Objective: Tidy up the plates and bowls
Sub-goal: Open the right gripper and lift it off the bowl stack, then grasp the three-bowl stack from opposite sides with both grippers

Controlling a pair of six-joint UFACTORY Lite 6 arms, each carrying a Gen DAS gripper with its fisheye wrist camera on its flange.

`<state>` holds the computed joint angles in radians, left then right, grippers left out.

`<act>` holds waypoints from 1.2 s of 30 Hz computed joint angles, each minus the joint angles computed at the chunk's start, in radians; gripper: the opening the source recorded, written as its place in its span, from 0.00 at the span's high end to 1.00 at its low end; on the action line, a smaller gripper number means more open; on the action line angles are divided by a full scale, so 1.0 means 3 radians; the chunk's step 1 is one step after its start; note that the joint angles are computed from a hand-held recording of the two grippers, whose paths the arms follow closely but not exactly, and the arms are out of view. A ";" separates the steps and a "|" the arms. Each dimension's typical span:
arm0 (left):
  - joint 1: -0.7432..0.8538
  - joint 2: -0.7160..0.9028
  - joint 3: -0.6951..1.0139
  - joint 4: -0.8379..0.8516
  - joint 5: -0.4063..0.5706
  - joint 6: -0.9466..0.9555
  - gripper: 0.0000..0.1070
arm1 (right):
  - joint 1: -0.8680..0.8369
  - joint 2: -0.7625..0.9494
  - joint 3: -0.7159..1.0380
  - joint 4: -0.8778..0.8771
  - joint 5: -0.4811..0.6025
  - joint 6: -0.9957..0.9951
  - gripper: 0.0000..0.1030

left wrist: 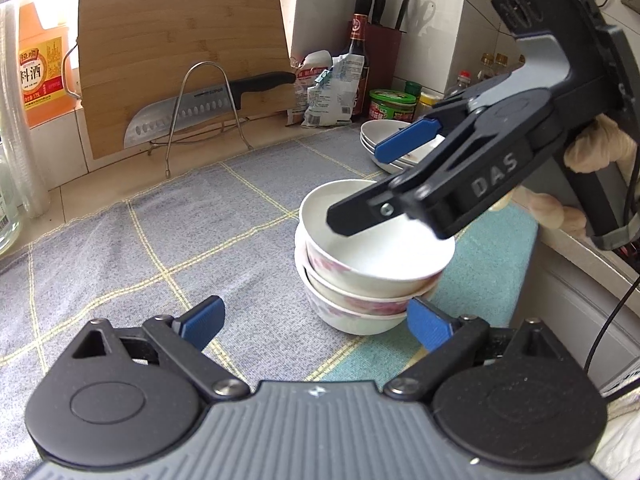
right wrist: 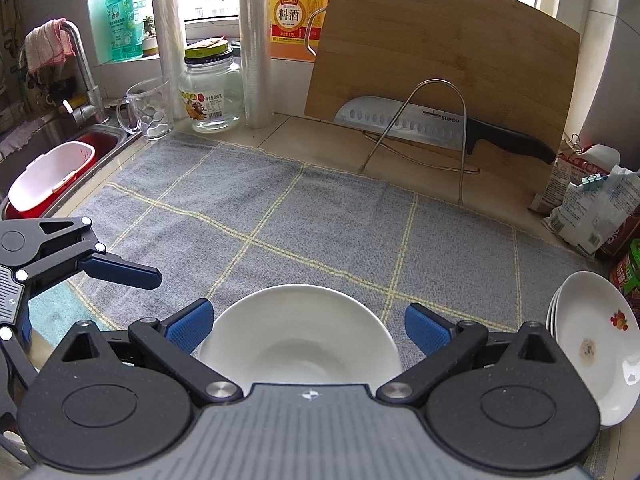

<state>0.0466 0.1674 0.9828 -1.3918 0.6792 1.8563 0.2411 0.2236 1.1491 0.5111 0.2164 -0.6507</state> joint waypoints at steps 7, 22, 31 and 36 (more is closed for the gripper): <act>-0.0160 0.0392 0.0165 0.0030 0.0068 0.0222 0.09 | -0.0380 -0.0600 -0.0592 0.0881 0.0326 -0.0887 0.00; -0.0881 0.0602 0.0262 -0.0073 -0.0908 -0.0167 0.09 | -0.0959 0.0206 -0.0507 0.1119 0.0583 -0.2392 0.00; -0.1191 0.0588 0.0253 -0.0186 -0.1426 -0.0381 0.04 | -0.1110 0.0787 -0.0028 0.1248 0.0883 -0.3386 0.00; -0.1213 0.0538 0.0133 -0.0835 -0.1478 0.0182 0.04 | -0.1372 0.0859 -0.0093 0.1897 0.1129 -0.4425 0.00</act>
<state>-0.3172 0.3287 1.0228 -1.6423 0.2357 1.9110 -0.1704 0.4813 1.1212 1.0803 0.5552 -1.9784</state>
